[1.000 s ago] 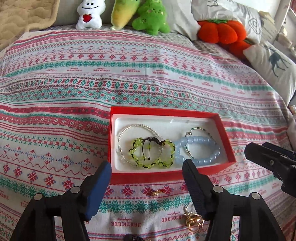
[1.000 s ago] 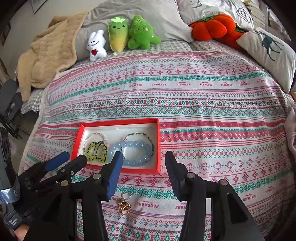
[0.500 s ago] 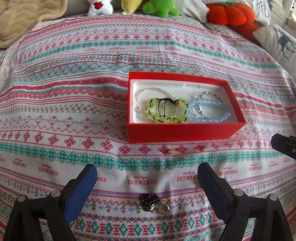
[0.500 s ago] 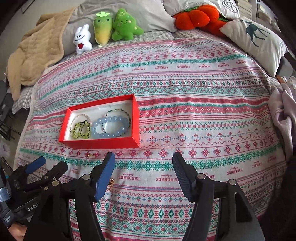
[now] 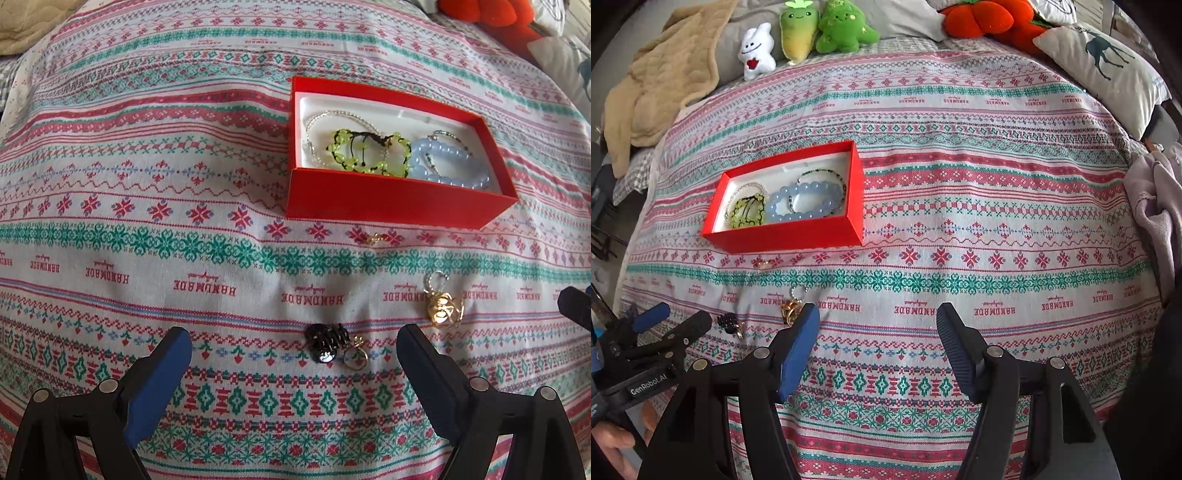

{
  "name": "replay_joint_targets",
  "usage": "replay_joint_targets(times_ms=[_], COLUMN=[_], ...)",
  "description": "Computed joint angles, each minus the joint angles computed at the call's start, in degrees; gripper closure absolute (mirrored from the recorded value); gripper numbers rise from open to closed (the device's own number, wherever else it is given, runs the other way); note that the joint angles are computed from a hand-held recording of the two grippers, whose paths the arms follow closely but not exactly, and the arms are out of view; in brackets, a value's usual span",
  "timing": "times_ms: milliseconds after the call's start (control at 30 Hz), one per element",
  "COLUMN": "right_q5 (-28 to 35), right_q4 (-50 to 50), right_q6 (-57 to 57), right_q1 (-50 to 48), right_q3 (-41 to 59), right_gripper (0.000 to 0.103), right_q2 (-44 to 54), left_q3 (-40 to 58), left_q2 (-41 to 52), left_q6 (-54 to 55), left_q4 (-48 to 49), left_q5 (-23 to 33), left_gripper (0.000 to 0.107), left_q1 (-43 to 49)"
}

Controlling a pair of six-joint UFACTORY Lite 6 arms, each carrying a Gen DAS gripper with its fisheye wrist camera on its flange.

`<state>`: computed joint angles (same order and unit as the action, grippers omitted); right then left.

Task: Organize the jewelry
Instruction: 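Move the left gripper to the black charm and close on it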

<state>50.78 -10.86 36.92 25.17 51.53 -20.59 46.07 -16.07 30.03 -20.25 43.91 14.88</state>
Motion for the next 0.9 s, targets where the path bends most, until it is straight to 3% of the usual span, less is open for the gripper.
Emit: replay_joint_targets(times_ms=[400, 567, 633, 900], right_q5=[-0.3, -0.8, -1.0, -1.9], right_q4=[0.9, 0.8, 0.7, 1.0], right_q6=[-1.5, -1.8, -1.8, -1.4], right_q1=[0.4, 1.3, 1.6, 2.1], right_q3=[-1.7, -1.0, -0.8, -0.1], right_gripper=[0.034, 0.034, 0.034, 0.034], right_q2=[3.8, 6.3, 7.0, 8.7], left_q3=[1.4, 1.5, 1.4, 1.5], left_q2=[6.4, 7.3, 7.8, 11.3], left_q6=[3.9, 7.6, 7.6, 2.3], left_q4=[-5.9, -10.7, -11.5, -11.2], left_q5=[3.3, 6.3, 6.3, 2.1], left_gripper=[0.017, 0.033, 0.049, 0.073], left_q1=[4.1, 4.2, 3.5, -2.1])
